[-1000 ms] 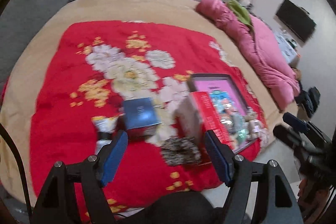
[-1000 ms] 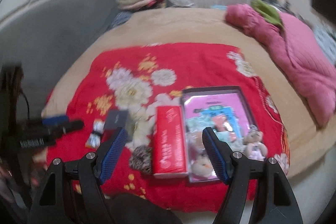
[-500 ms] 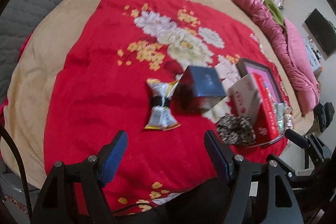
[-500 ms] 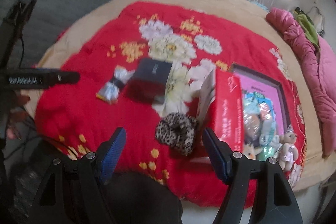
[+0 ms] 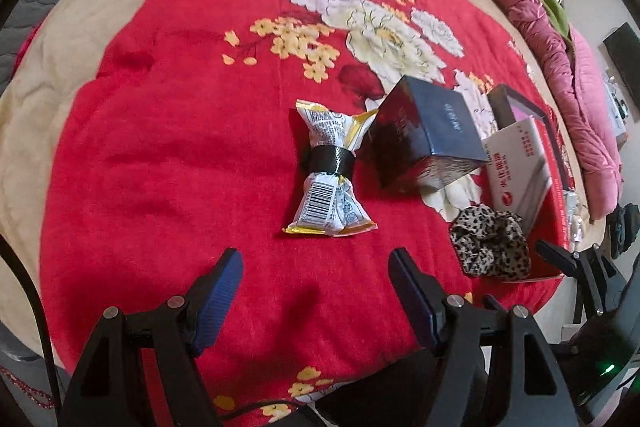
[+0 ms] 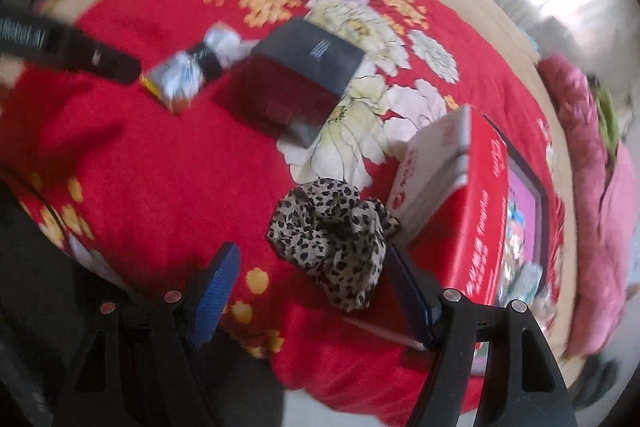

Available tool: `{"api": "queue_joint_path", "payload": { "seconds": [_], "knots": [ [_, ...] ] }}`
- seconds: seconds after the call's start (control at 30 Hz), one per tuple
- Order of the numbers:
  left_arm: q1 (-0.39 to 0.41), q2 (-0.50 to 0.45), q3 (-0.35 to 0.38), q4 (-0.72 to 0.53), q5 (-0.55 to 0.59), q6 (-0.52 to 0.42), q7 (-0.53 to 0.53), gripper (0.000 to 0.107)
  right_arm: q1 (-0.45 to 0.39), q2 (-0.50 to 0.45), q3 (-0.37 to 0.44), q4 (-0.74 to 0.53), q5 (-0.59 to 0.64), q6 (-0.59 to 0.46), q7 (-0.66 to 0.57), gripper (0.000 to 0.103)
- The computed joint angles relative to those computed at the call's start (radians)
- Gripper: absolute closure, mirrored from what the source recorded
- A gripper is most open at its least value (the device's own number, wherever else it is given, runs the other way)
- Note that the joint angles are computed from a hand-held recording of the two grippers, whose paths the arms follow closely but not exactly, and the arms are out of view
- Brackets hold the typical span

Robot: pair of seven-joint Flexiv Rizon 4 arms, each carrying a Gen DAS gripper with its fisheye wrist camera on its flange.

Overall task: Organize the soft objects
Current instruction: 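Grasp the snack bag with the left gripper while the right grasps the leopard scrunchie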

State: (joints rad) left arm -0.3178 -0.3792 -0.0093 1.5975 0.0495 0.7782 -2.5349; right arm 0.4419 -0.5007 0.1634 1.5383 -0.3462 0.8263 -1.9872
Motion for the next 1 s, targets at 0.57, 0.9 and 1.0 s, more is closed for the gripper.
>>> {"api": "queue_joint_path", "payload": {
  "seconds": [0.57, 0.9, 1.0],
  "knots": [
    [0.037, -0.156, 0.006, -0.128, -0.078, -0.044, 0.082, 0.032, 0.071, -0.143, -0.121, -0.053, -0.246, 0.074, 0.031, 0.055],
    [0.014, -0.228, 0.046, -0.258, -0.014, -0.164, 0.057, 0.048, -0.005, -0.191, -0.003, -0.245, 0.008, -0.058, -0.004, 0.086],
    [0.013, -0.226, 0.051, -0.256, 0.001, -0.153, 0.037, 0.067, -0.053, -0.214, 0.06, -0.384, 0.188, -0.194, -0.001, 0.086]
  ]
}}
